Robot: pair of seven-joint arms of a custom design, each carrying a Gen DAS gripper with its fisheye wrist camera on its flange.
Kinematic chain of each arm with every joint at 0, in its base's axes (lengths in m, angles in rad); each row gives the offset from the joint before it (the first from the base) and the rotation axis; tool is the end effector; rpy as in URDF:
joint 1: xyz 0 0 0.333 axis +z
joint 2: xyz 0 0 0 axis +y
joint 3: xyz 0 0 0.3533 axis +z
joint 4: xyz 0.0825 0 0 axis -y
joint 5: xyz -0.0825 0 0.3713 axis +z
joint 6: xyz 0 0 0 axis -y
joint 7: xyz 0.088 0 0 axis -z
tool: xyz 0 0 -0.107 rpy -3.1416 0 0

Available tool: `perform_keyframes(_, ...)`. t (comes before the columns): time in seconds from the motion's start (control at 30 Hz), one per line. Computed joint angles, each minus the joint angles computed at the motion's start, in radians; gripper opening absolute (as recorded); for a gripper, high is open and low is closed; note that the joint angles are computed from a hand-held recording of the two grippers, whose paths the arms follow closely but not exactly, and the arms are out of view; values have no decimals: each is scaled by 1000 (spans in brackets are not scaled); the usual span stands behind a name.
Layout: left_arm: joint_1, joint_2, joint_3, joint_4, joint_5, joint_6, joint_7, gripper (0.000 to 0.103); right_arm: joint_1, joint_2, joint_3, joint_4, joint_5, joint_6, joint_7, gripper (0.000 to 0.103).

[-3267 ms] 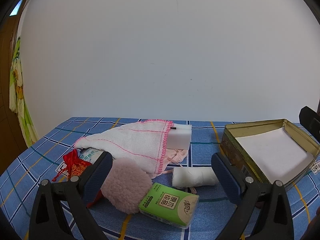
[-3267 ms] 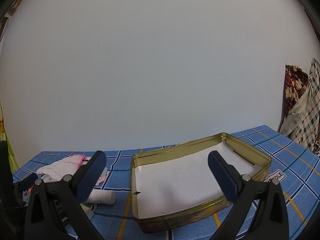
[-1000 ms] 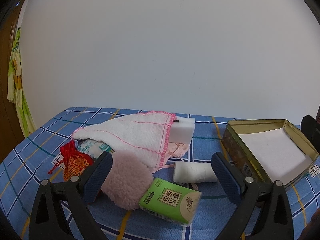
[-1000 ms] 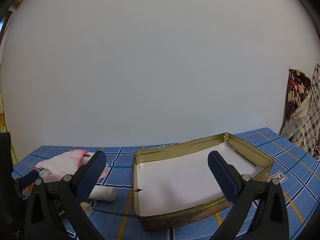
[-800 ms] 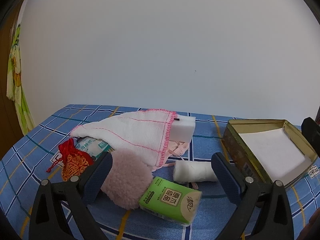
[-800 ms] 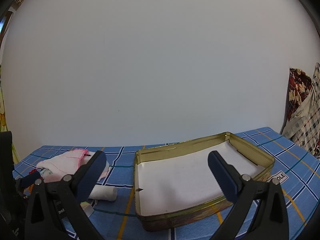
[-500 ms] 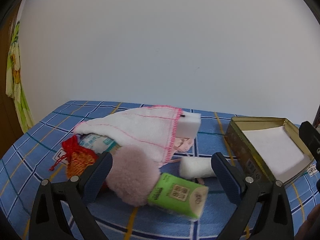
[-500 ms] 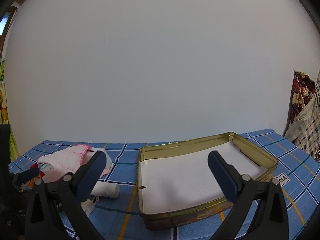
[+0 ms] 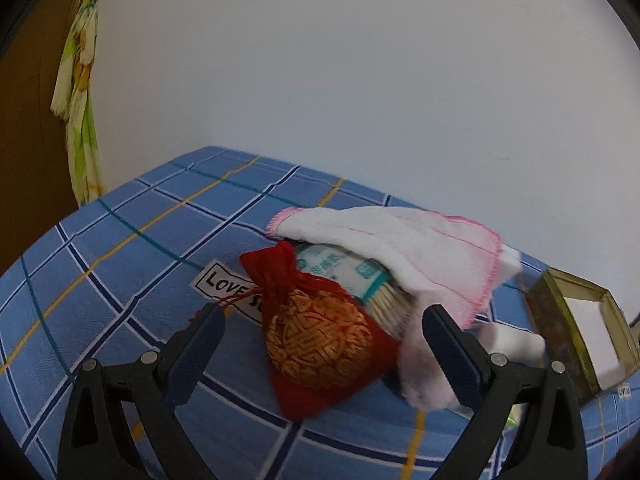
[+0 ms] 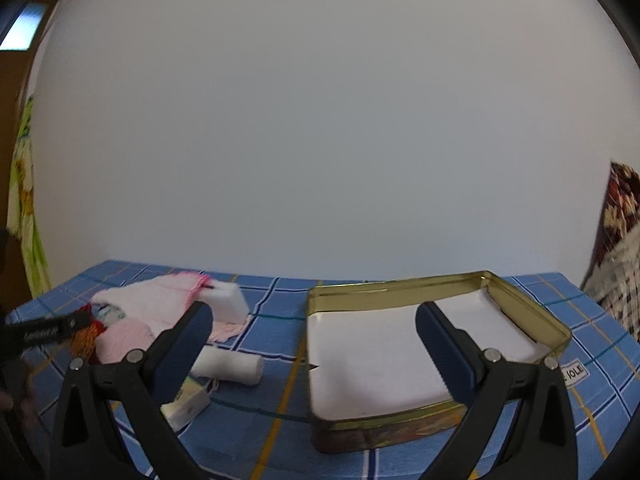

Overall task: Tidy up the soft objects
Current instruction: 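Grasp the red-and-gold pouch with the left gripper while the right gripper grasps the pink puff, then carry the red pouch and pink puff over the tin tray with both grippers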

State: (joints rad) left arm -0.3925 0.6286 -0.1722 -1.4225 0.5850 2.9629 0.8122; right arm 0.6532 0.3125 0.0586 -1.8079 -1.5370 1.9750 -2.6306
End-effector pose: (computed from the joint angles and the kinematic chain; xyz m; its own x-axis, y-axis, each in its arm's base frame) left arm 0.6553 -0.4129 0.4745 -0.3316 -0.9245 0.1881 -0.6138 0.0601 -0.7872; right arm 0.5367 0.3735 0.4533 -0.5051 -0.8629 -0.0141 -0.2074 0.1372 -0.9686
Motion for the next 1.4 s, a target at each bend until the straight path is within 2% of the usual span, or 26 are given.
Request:
perform_keyframes(0.1, 32, 62, -83, 94, -60, -87, 110, 100, -4, 11, -1, 15, 0, 28, -35, 103)
perform_keyframes(0.17, -5, 91, -50, 158, -70, -163, 115, 100, -7, 13, -2, 20, 3, 52, -47, 103)
perform_keyframes(0.23, -17, 117, -40, 209, -98, -222, 114, 100, -9, 12, -5, 22, 7, 66, -48, 103)
perform_keyframes(0.33, -18, 121, -27, 211, -126, -253, 94, 100, -14, 7, -7, 20, 13, 86, -43, 103)
perform_keyframes(0.37, -19, 117, -19, 204, -123, -254, 89, 96, -16, 6, -8, 20, 15, 94, -43, 103)
perform_keyframes(0.47, 21, 115, -66, 181, -162, -245, 134, 63, -29, 6, -9, 21, 20, 138, -50, 103)
perform_keyframes(0.53, 55, 126, -109, 182, -209, -249, 187, 62, -32, 14, -9, 31, 25, 158, -69, 103)
perform_keyframes(0.73, 86, 135, -136, 172, -268, -210, 268, 37, -21, 25, -17, 46, 26, 164, -97, 103)
perform_keyframes(0.77, 87, 119, -131, 147, -267, -195, 269, 34, -23, 23, -18, 44, 27, 175, -96, 103)
perform_keyframes(0.87, 71, 76, -86, 83, -237, -143, 231, 31, -39, 24, -20, 52, 33, 238, -100, 103)
perform_keyframes(1.0, 54, 5, -17, -38, -155, 32, 128, 31, -65, 57, -26, 109, 38, 376, -177, 97)
perform_keyframes(1.07, 44, -17, 12, -74, -110, 99, 85, 31, -72, 110, -30, 184, 86, 434, -296, 92)
perform_keyframes(1.2, -58, -58, 175, -117, 4, 186, -58, 31, -114, 238, -14, 356, 274, 570, -581, 88)
perform_keyframes(1.3, -74, -68, 223, -127, 55, 213, -120, 31, -158, 337, 32, 489, 439, 625, -813, 88)
perform_keyframes(1.4, -58, -73, 216, -126, 93, 207, -149, 31, -194, 434, 93, 628, 606, 604, -1039, 88)
